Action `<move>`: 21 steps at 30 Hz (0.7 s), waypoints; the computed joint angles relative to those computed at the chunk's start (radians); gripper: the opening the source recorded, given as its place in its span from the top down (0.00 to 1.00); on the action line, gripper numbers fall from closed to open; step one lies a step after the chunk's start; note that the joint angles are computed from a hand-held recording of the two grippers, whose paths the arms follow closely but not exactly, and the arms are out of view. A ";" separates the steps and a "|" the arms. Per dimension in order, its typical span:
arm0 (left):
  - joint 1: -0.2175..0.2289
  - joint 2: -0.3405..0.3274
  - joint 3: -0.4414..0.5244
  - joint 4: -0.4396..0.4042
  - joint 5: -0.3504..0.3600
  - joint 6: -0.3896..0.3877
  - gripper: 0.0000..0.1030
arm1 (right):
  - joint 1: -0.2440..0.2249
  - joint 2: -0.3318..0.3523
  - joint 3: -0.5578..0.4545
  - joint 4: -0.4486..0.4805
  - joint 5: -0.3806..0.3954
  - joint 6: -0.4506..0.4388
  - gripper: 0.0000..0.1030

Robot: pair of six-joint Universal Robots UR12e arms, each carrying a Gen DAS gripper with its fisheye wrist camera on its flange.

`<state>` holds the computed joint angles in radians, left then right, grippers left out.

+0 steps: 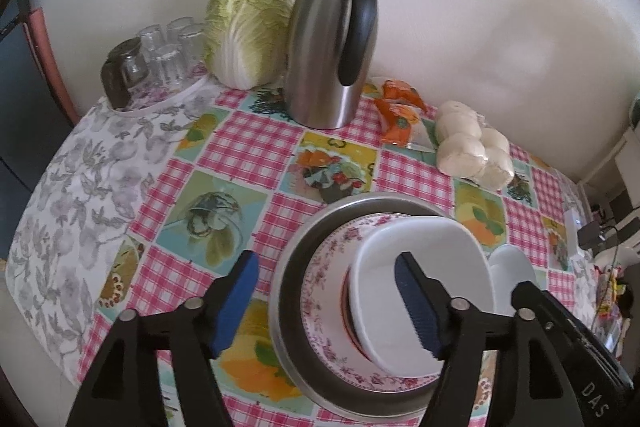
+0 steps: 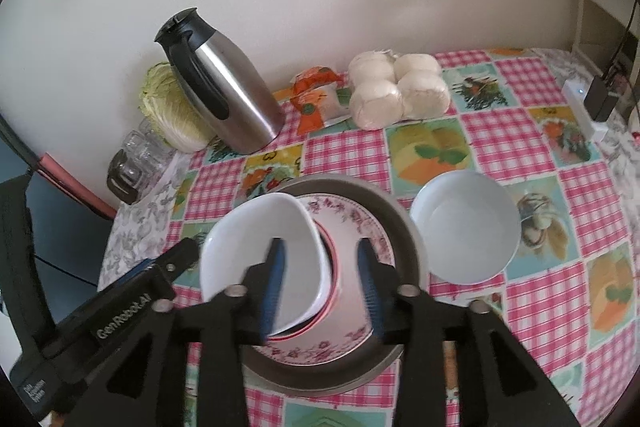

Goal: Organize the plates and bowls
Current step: 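Open both tools and release the square white bowl, then move both tools to the rim of the round white bowl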

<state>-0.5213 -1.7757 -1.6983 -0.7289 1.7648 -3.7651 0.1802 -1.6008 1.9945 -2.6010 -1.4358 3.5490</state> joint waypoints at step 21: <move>-0.008 0.001 0.005 -0.059 0.122 -0.019 0.00 | 0.013 0.006 -0.001 -0.009 -0.077 -0.030 0.13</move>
